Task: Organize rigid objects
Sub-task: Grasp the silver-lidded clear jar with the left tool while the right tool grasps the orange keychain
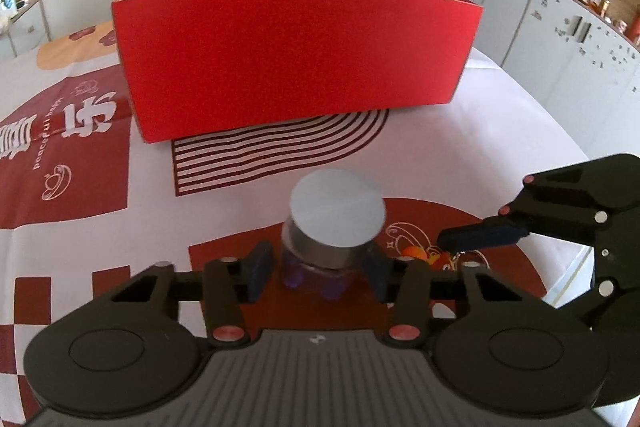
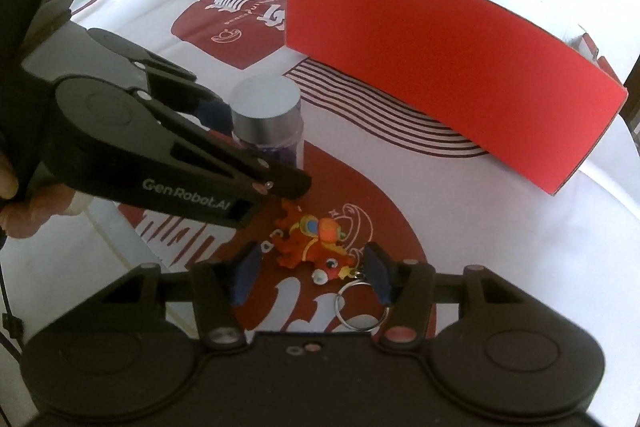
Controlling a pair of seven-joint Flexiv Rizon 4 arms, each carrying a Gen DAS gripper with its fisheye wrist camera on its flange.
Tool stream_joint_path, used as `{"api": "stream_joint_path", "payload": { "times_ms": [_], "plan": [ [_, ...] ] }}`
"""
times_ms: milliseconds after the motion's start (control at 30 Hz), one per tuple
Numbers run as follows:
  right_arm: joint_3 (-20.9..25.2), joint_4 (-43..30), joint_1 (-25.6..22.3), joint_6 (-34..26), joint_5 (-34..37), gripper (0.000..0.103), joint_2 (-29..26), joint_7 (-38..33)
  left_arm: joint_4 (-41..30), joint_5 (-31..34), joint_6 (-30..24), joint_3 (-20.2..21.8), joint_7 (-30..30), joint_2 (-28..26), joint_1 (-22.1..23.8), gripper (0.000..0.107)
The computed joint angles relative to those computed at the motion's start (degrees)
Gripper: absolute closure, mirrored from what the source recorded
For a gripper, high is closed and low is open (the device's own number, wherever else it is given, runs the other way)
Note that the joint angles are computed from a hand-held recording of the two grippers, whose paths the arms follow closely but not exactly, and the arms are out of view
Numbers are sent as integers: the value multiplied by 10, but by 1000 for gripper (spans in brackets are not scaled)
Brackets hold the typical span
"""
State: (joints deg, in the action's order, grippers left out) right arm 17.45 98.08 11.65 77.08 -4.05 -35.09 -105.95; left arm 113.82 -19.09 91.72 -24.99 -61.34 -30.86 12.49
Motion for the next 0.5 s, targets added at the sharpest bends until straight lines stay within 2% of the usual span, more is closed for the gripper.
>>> {"api": "stream_joint_path", "payload": {
  "times_ms": [100, 233, 500],
  "plan": [
    [-3, 1, 2, 1, 0, 50, 1, 2, 2, 6, 5, -2, 5, 0, 2, 64],
    [-12, 4, 8, 7, -3, 63, 3, 16, 0, 11, 2, 13, 4, 3, -10, 65],
    [-52, 34, 33, 41, -22, 64, 20, 92, -1, 6, -4, 40, -10, 13, -33, 67]
  ]
}}
